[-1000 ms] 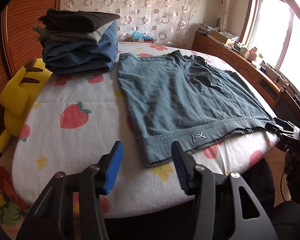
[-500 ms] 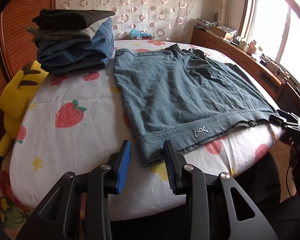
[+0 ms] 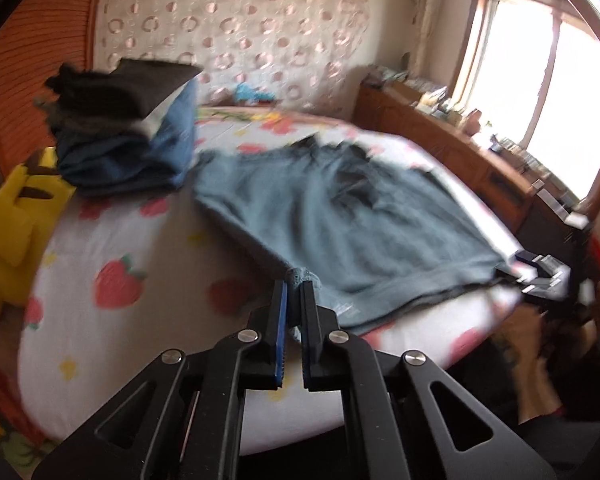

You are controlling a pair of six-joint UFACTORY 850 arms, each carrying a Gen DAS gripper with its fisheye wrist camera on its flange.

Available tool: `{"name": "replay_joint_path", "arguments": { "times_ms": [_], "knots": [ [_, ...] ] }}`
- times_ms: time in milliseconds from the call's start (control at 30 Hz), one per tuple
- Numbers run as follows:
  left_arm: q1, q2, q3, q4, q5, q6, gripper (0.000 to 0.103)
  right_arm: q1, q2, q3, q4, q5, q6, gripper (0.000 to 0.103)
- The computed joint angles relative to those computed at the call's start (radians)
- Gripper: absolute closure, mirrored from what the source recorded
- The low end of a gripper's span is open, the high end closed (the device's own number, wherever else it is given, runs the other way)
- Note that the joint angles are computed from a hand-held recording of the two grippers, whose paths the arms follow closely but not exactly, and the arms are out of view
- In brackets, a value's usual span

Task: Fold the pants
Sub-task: 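Grasp the shorts hem with the left gripper and lift it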

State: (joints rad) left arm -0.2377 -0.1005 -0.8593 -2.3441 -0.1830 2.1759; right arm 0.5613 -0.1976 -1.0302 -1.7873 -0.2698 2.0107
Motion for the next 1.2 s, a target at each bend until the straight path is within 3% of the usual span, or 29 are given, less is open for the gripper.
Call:
{"name": "replay_joint_path", "arguments": {
  "times_ms": [67,133,233,567,767,1033,1200],
  "knots": [
    [-0.015,0.000,-0.034,0.064,0.016,-0.042,0.097,0.001,0.004,0.001,-0.006,-0.008,0.009,0.008],
    [-0.031,-0.012,-0.062,-0.006,0.011,0.053,0.097,0.001,0.007,0.000,-0.005,-0.011,0.006,0.008],
    [-0.051,-0.041,-0.117,0.039,0.010,0.040,0.097,0.004,0.011,0.000,-0.011,-0.012,0.003,0.008],
    [-0.088,-0.136,-0.262,0.462,-0.018,-0.343,0.097,-0.002,0.005,-0.008,-0.064,0.008,0.043,0.010],
    [-0.118,-0.166,-0.332,0.604,-0.031,-0.457,0.097,-0.004,0.006,-0.007,-0.096,0.013,0.067,0.010],
    [-0.145,-0.204,-0.390,0.708,-0.016,-0.536,0.097,-0.009,0.012,0.001,-0.117,0.013,0.093,0.010],
    [-0.162,-0.210,-0.381,0.678,0.025,-0.502,0.096,-0.012,0.008,0.000,-0.128,0.016,0.111,0.010]
  ]
}}
